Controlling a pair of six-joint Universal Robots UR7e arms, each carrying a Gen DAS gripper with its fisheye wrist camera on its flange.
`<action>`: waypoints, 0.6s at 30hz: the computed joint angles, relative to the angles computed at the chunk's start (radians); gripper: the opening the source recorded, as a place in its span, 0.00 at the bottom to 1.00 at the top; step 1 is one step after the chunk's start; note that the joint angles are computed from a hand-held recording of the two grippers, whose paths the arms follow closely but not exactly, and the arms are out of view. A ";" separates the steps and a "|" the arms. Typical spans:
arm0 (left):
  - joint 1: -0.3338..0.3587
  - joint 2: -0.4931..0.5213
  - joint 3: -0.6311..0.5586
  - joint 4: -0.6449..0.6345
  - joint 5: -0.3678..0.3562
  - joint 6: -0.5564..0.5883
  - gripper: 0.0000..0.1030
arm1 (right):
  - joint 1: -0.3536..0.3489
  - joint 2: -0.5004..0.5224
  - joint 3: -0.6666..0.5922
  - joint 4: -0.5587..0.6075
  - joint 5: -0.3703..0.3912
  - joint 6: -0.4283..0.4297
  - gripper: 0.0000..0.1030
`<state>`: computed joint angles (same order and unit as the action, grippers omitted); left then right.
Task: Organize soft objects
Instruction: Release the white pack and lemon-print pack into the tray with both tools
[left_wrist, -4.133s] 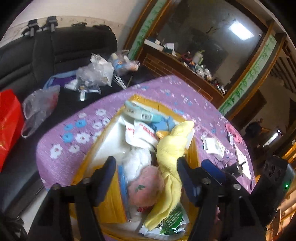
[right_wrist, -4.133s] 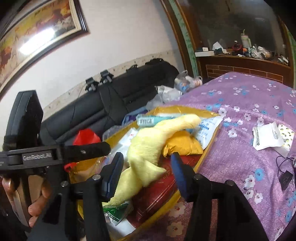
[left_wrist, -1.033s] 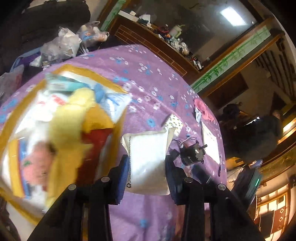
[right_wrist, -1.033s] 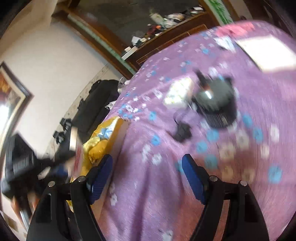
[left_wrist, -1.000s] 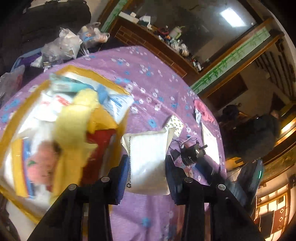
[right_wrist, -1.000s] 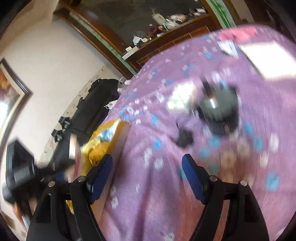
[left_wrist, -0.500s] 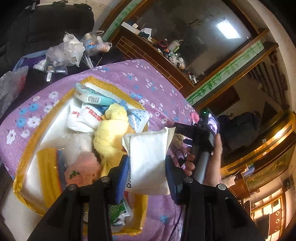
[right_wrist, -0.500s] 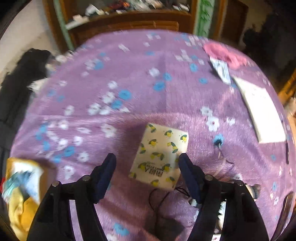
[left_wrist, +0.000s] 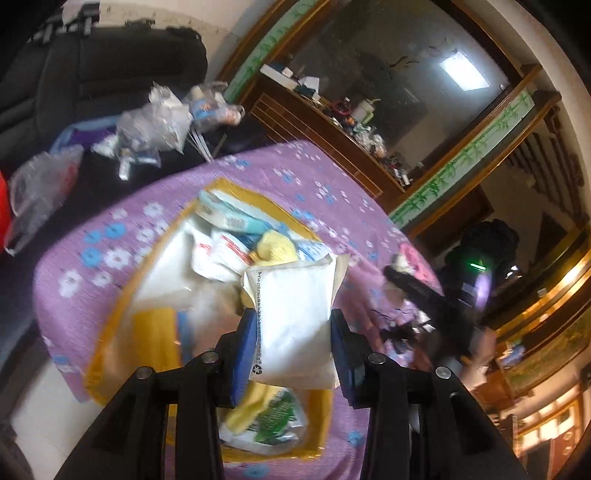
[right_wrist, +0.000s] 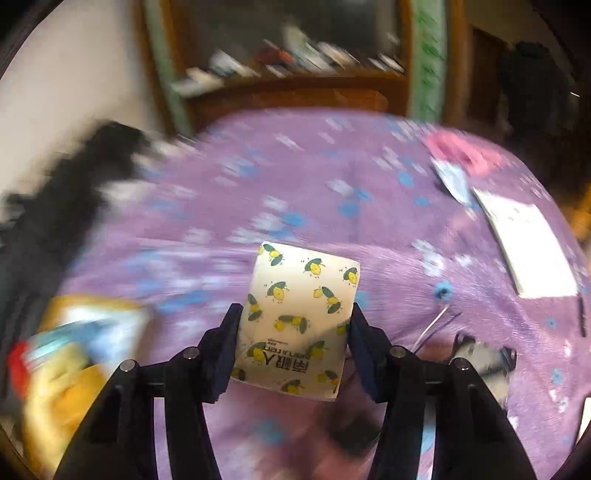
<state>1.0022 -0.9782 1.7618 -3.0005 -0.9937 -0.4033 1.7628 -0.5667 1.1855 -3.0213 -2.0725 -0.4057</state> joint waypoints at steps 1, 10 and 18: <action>-0.005 0.000 0.000 0.007 0.031 0.002 0.39 | 0.002 -0.037 0.063 -0.003 0.087 -0.017 0.53; 0.027 0.073 -0.077 0.028 0.119 0.096 0.41 | 0.005 -0.006 0.082 0.148 0.403 -0.077 0.53; 0.041 0.125 -0.121 0.053 0.171 0.066 0.61 | -0.023 0.023 0.042 0.225 0.416 0.007 0.58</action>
